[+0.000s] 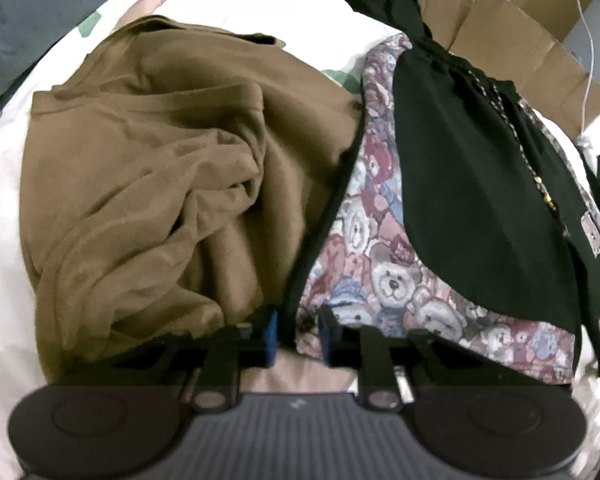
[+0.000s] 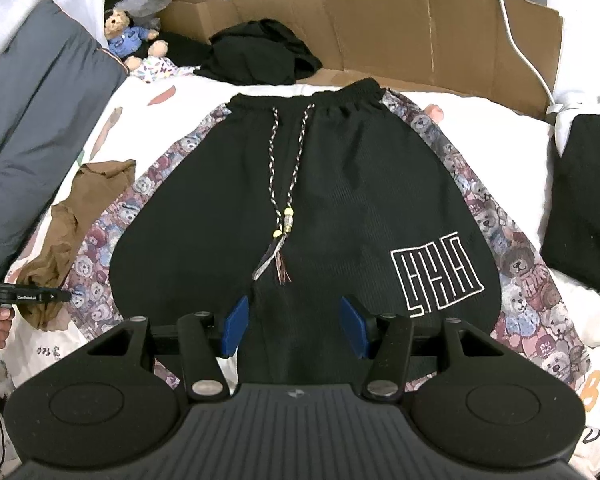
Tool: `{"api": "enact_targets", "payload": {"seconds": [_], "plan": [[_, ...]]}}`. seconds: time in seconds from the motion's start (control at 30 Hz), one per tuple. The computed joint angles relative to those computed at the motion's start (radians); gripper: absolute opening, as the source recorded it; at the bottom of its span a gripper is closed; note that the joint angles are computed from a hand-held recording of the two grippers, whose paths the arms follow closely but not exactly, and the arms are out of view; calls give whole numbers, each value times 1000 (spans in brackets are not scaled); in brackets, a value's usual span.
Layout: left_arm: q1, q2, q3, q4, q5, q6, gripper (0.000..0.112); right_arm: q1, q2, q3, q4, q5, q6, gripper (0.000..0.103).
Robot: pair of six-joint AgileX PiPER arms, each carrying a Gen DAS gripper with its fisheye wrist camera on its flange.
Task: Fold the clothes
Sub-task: 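Position both open grippers over the flattened black pants, then grasp the black pants leg edge with the left gripper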
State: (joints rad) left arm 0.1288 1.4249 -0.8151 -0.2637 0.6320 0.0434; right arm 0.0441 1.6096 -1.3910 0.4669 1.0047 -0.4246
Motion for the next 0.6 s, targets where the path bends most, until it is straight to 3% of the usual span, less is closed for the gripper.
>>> {"api": "enact_targets", "payload": {"seconds": [0.1,0.47,0.6], "plan": [[26,-23,-1,-59,18,52,8,-13,-9,-1,23,4,-13,56],[44,-58,-64,-246,120,126,6,-25,-11,9,62,19,-62,56],[-38,-20,-146,-200,172,121,6,-13,-2,9,40,14,-66,56]]}}
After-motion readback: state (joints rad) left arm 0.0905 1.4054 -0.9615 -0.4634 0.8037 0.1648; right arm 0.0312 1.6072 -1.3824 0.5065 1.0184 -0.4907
